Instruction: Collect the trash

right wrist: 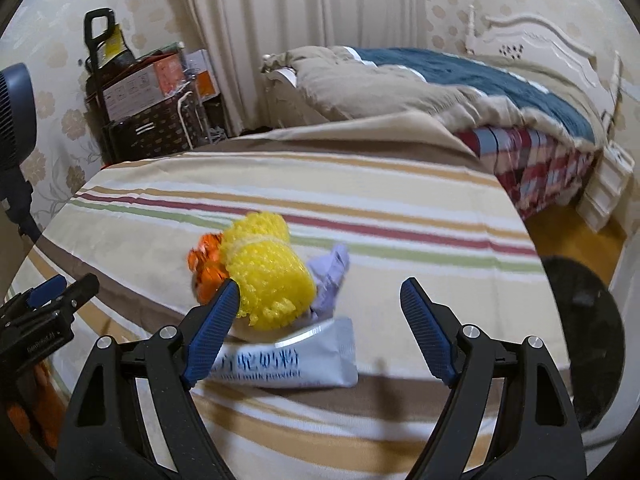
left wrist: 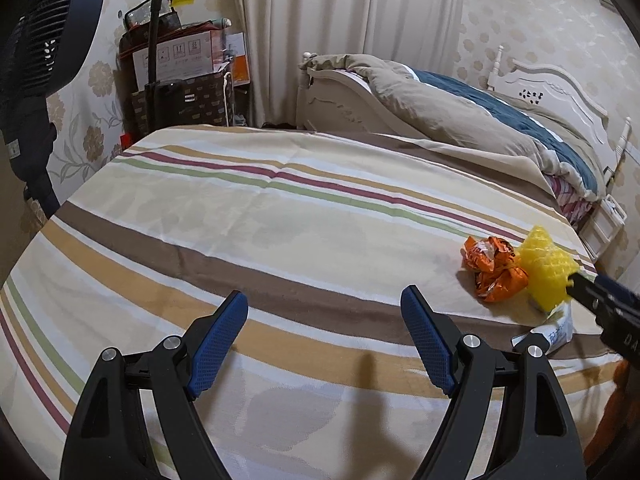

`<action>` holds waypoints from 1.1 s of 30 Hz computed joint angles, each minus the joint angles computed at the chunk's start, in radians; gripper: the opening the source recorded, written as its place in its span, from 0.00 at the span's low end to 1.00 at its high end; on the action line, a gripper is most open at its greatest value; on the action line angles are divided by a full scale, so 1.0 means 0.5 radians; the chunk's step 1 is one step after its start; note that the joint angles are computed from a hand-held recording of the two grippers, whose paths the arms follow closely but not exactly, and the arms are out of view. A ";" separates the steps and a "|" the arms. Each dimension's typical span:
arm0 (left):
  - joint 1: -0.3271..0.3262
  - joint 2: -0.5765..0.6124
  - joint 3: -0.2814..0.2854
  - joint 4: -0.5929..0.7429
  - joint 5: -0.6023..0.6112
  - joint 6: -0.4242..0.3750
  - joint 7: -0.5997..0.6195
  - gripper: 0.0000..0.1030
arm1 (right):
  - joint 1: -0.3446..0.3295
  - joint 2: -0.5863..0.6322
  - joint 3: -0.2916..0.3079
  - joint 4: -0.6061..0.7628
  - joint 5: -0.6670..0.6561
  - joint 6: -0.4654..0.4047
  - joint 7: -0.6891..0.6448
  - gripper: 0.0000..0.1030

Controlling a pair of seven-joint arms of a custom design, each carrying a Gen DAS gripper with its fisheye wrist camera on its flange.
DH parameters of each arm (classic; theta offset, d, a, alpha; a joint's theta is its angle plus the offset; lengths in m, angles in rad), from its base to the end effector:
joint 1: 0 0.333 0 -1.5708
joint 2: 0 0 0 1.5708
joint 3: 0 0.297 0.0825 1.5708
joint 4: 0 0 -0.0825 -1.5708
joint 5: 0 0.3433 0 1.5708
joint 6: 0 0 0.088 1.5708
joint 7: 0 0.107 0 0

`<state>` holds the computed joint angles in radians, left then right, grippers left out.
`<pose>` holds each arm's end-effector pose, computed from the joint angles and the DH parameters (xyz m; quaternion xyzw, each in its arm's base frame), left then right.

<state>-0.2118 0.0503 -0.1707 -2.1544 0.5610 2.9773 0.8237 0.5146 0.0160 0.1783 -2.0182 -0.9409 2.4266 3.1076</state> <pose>0.5008 -0.2399 0.4656 -0.6006 0.6981 -0.3237 0.2173 0.4285 0.3513 0.4853 -0.5703 0.7190 -0.2814 0.2804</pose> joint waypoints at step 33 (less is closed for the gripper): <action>-0.046 -0.071 -0.084 -0.124 -0.298 0.042 0.322 0.76 | 0.042 -0.106 0.087 -0.211 0.200 -0.115 0.049 0.77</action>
<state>-0.2348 0.0150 -0.2128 -2.2165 0.4122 2.9983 0.9845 0.5354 -0.0368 0.2215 -2.1236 -0.8408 2.3690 3.1321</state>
